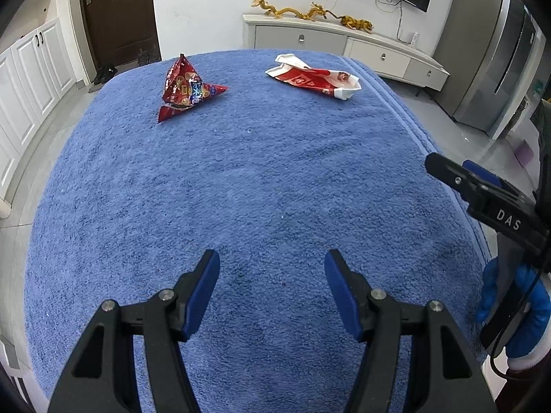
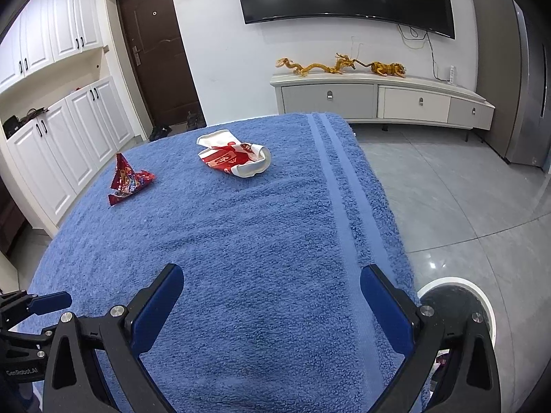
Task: Collect trash
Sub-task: 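Move both open tools back over the towel toward the remaining wrappers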
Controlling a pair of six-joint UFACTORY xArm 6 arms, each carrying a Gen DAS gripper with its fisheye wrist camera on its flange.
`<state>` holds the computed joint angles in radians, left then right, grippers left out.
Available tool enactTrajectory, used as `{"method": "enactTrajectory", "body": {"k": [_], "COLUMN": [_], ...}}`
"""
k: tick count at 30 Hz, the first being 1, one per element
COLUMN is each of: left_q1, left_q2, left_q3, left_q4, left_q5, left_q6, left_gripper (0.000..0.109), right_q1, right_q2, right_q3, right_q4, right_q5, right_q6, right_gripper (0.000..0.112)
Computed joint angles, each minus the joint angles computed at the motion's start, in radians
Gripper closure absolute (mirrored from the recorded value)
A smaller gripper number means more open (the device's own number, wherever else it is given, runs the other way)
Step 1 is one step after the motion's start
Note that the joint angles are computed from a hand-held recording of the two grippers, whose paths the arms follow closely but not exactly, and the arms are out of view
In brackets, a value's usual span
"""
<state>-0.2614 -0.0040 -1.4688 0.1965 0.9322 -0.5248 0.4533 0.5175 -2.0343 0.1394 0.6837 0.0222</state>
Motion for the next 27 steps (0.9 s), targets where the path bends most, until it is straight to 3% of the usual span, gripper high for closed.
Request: {"method": "enactTrajectory", "body": {"k": [27], "left_q1": [-0.001], "left_q2": [-0.002], "left_q3": [0.012], "left_q4": [-0.030], "left_q5": [-0.021], "left_q6": [0.030], "left_gripper": [0.047], "right_q1": [0.000], "right_q2": [0.000], "right_q3": [-0.006], "right_q4": [-0.007], "right_q5": [0.010], "right_q6": [-0.002], "right_gripper": [0.009]}}
